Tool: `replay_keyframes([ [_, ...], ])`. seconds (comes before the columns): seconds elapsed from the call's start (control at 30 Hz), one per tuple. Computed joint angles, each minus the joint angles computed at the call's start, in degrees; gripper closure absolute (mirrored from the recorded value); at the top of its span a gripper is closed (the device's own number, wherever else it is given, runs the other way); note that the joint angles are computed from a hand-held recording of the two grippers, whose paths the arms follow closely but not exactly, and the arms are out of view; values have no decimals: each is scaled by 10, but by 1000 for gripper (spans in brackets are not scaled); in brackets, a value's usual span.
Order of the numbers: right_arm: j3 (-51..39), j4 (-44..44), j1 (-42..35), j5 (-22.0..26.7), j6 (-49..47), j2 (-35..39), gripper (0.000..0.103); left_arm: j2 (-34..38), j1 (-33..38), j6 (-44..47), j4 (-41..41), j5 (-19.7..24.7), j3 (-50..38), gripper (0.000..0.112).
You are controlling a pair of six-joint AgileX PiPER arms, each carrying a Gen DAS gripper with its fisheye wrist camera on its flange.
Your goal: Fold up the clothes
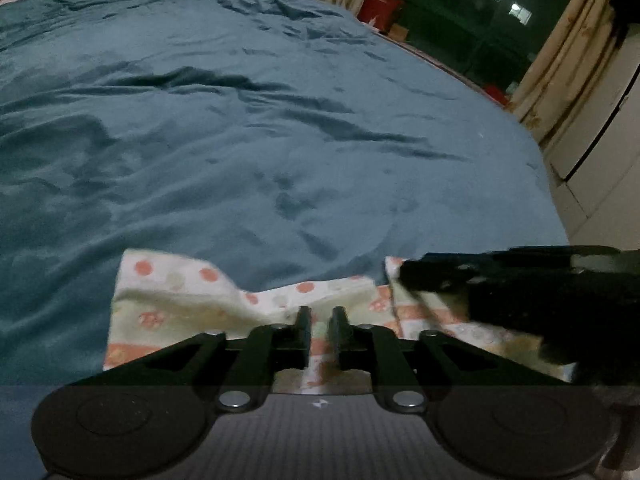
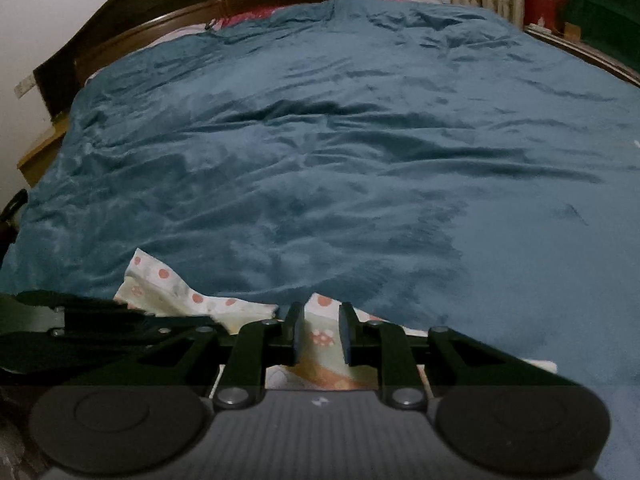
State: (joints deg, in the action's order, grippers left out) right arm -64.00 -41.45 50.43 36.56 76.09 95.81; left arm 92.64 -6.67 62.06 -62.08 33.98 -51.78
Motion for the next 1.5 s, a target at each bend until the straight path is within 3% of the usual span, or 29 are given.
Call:
replay_keyframes([
  [0.1, -22, 14, -8, -1, -30, 28, 66, 1, 0, 20, -17, 7, 0, 87],
  [0.2, -28, 12, -11, -2, -39, 42, 67, 0, 5, 33, -23, 19, 0, 81],
  [0.33, -19, -24, 1, 5, -12, 37, 87, 2, -5, 8, -10, 13, -9, 74],
  [0.4, -5, -54, 9, 5, 21, 24, 90, 3, -15, -5, -2, 8, -15, 69],
  [0.53, 29, -113, 24, 4, 97, -11, 93, 21, -52, -85, 64, -27, -40, 74],
  [0.67, 52, -148, 31, 2, 148, -31, 94, 28, -56, -82, 55, -35, -45, 101],
  [0.7, 58, -157, 33, 1, 164, -35, 94, 26, -52, -72, 40, -30, -43, 104],
  [0.83, 81, -199, 36, -10, 236, -50, 94, 21, -21, 7, -80, 10, -28, 105],
  [1.0, 86, -224, 26, -26, 284, -48, 94, 50, -6, 36, -142, 60, -27, 104],
  [1.17, 91, -249, -1, -88, 325, -38, 93, 68, 36, -16, -131, 116, -44, 99],
  [1.23, 94, -251, -14, -114, 342, -36, 85, 58, 60, -15, -136, 133, -44, 97],
  [1.5, 125, -246, 26, -61, 345, -97, 80, -28, 90, -28, -81, 127, -26, 93],
])
